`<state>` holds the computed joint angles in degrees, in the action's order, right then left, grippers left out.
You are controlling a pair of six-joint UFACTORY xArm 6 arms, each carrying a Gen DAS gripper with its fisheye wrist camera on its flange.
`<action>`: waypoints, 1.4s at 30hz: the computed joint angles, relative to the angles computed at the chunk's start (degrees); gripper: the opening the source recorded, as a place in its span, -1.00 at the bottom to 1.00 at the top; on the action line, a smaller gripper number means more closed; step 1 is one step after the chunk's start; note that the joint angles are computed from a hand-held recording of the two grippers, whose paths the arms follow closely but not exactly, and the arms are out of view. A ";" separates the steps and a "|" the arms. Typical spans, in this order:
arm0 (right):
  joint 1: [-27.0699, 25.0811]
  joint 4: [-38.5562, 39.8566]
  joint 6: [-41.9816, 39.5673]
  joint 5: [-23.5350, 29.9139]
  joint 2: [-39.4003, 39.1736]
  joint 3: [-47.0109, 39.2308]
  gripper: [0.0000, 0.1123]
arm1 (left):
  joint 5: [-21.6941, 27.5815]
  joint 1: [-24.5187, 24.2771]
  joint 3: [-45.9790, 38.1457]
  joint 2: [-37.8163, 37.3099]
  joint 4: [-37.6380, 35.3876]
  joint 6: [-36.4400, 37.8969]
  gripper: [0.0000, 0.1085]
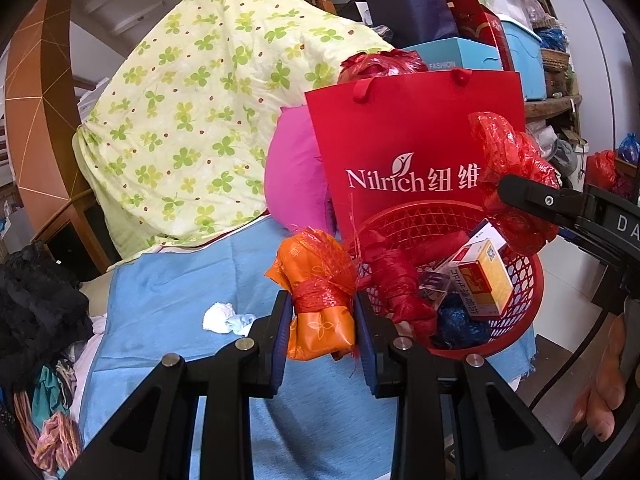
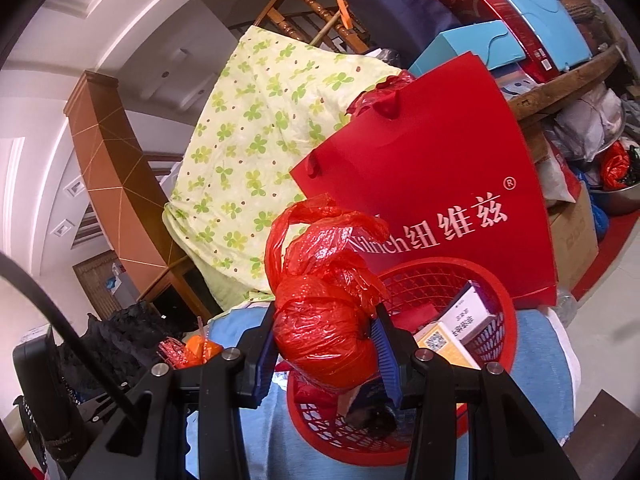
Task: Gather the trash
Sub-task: 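Carry the orange bag and red bag in both tools over the red basket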
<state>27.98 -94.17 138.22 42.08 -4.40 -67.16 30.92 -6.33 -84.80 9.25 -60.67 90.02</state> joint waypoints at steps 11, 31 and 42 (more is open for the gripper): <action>-0.32 1.52 0.13 1.12 -1.77 2.17 -0.16 | 4.10 0.22 -0.55 0.69 -0.39 0.35 -0.40; -4.21 -1.00 11.55 -3.87 -3.22 4.61 -0.16 | 23.11 2.25 -15.44 9.62 -1.69 -4.52 -0.40; -6.05 -2.42 17.33 -7.00 -3.84 6.05 -0.15 | 22.74 -2.66 -28.23 18.72 6.69 -11.67 -0.39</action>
